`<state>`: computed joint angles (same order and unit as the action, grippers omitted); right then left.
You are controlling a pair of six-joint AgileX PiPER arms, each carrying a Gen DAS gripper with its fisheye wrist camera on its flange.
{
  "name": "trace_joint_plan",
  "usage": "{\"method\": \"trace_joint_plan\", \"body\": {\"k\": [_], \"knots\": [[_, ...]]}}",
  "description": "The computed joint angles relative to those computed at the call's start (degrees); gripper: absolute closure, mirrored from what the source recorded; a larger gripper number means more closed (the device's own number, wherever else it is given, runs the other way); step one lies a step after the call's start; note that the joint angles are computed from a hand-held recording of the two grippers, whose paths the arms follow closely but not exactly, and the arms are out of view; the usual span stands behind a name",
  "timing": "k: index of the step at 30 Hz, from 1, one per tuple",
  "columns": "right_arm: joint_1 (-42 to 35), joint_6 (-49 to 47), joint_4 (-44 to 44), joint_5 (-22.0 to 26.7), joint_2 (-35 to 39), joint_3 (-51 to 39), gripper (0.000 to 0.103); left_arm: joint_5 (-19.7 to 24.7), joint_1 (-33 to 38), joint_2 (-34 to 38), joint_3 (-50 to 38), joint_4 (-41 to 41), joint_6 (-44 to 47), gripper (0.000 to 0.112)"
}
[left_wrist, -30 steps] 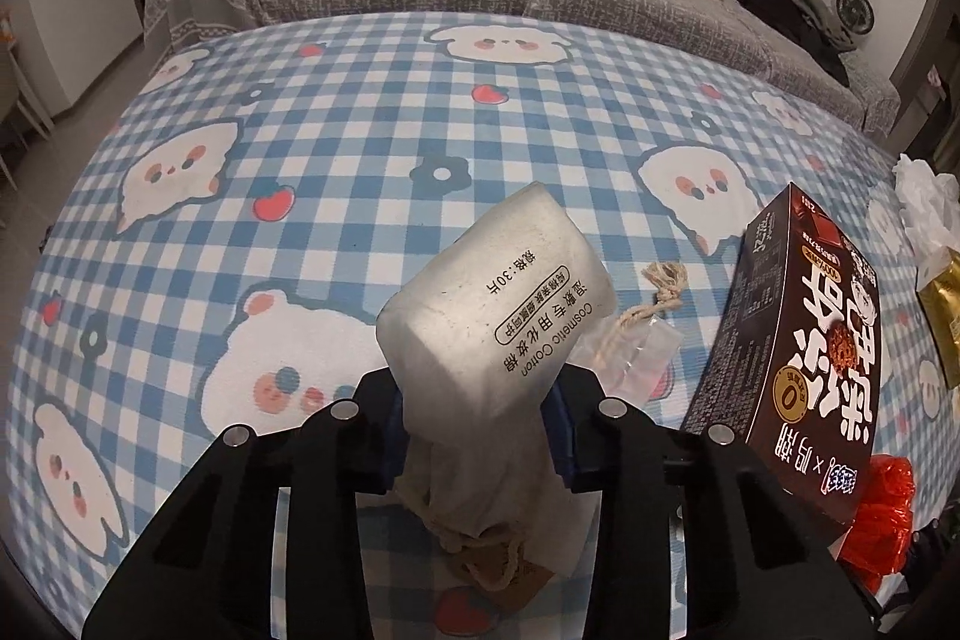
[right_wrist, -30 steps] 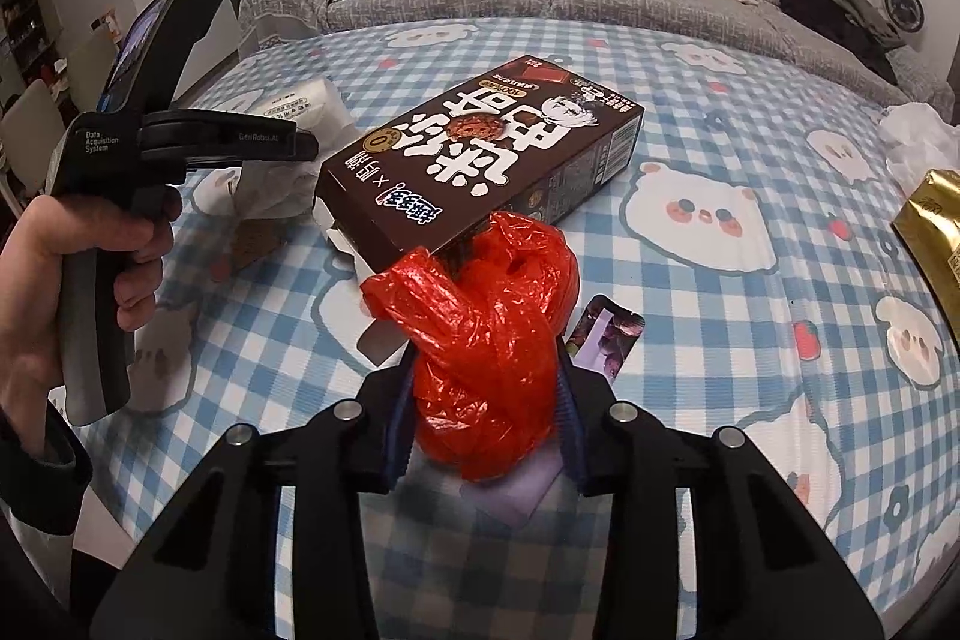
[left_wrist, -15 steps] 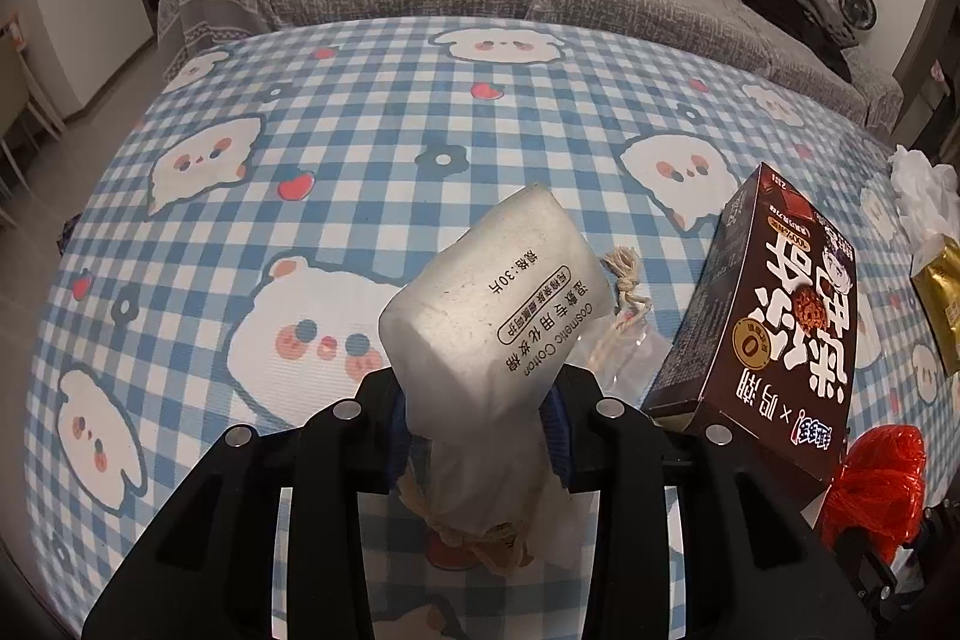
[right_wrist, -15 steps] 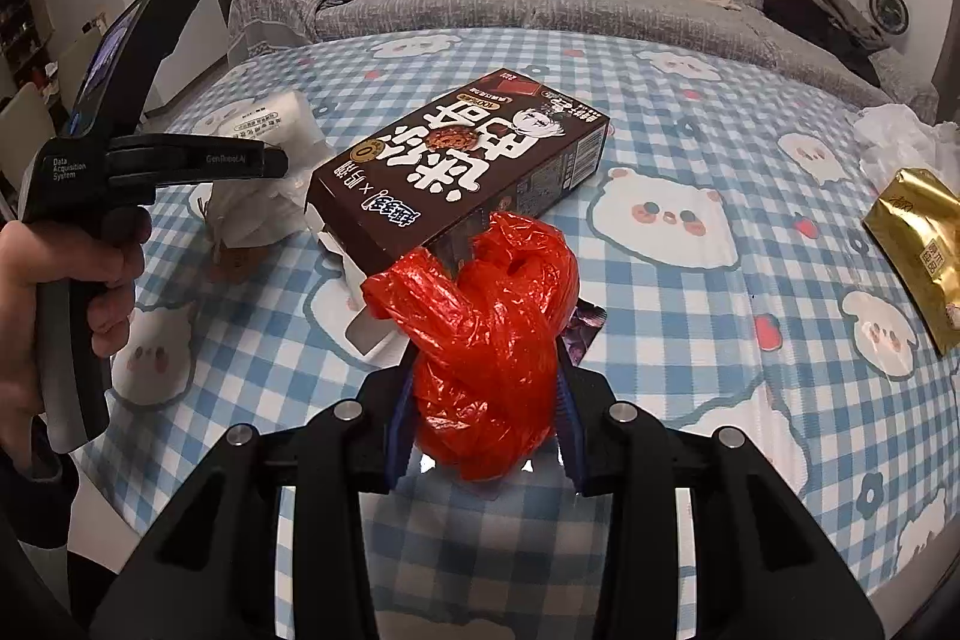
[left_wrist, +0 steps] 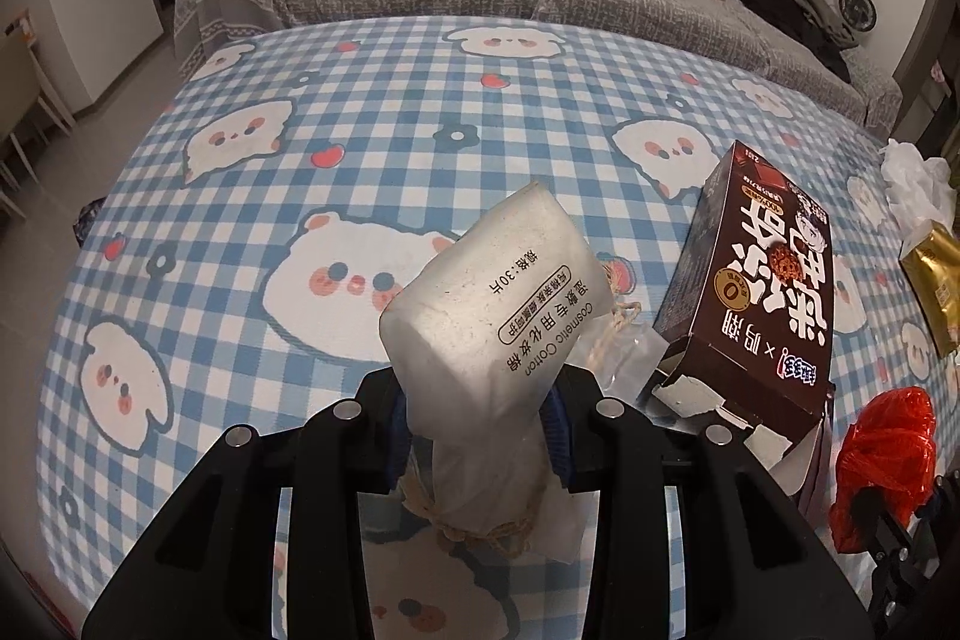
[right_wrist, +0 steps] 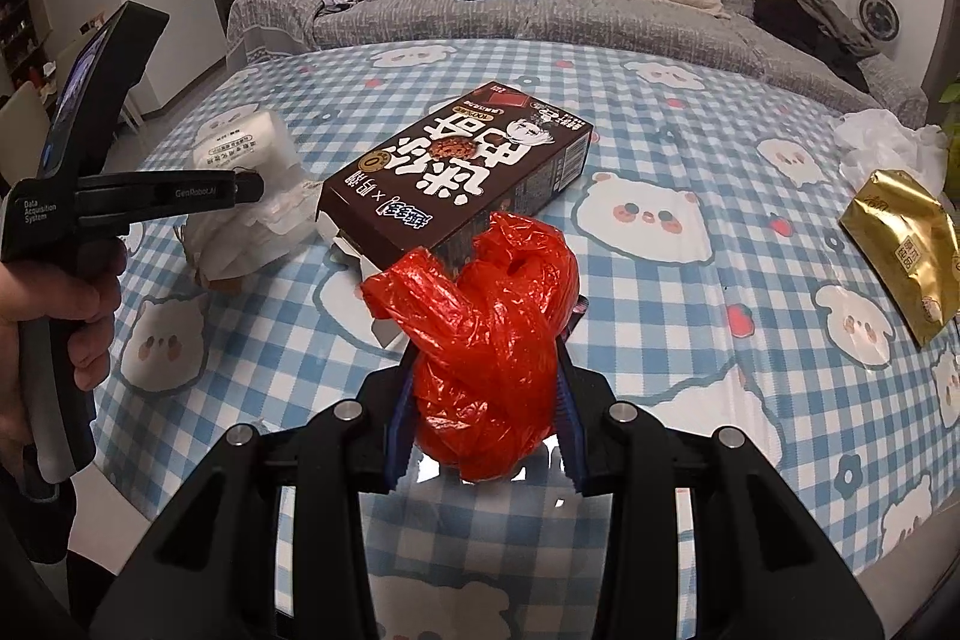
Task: Collect trash
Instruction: 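Lift the white bag and red bag and carry both over the trash bin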
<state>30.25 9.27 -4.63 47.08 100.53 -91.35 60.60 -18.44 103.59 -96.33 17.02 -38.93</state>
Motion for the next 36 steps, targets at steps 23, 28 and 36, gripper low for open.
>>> {"method": "trace_joint_plan", "body": {"k": [23,28,36], "knots": [[0.7,2.5,-1.7,-0.6,-10.6,9.6,0.066,2.5,-8.6,-13.0,12.1,4.9,-11.4,0.078],[1.1,2.7,-1.9,-0.7,-12.4,11.4,0.066,3.4,-11.0,-15.5,14.2,6.2,-13.8,0.078],[3.0,4.2,-3.4,-1.0,-16.4,15.5,0.066,4.8,-14.0,-18.9,17.2,7.7,-17.2,0.078]]}}
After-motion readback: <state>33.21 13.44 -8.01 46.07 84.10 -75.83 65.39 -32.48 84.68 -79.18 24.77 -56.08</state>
